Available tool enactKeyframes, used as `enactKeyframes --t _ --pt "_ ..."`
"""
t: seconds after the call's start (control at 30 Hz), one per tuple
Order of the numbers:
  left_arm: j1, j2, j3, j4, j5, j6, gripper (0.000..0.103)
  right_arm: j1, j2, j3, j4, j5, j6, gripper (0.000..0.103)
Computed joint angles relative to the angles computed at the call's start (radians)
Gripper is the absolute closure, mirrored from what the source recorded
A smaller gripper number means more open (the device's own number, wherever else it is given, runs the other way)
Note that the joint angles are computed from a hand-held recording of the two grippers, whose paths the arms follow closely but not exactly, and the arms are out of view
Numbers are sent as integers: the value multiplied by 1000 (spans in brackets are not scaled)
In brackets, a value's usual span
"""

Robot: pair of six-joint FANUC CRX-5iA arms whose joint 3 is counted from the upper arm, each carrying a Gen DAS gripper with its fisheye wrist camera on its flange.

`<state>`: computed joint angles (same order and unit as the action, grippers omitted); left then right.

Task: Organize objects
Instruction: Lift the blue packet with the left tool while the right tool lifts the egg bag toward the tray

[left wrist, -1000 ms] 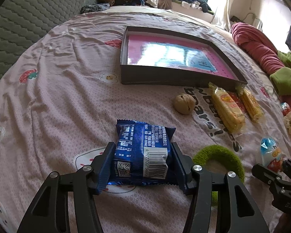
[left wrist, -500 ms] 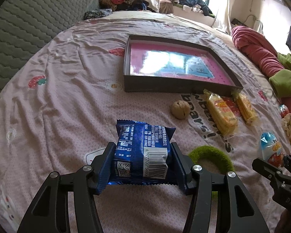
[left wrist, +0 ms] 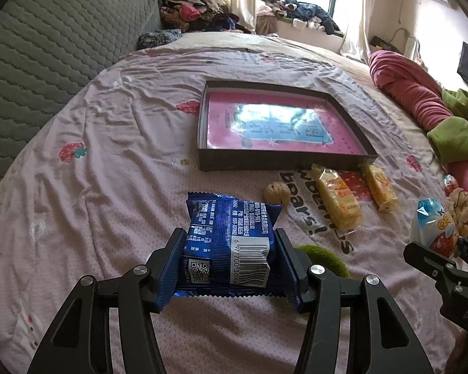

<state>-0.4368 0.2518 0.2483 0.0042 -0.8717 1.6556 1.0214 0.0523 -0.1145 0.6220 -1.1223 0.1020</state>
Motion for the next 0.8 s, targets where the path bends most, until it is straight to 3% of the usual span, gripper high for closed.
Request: enactKeyframes --t 0.8 --pt "-25 45 137 -54 -30 60 45 -52 24 78 31 27 115 48"
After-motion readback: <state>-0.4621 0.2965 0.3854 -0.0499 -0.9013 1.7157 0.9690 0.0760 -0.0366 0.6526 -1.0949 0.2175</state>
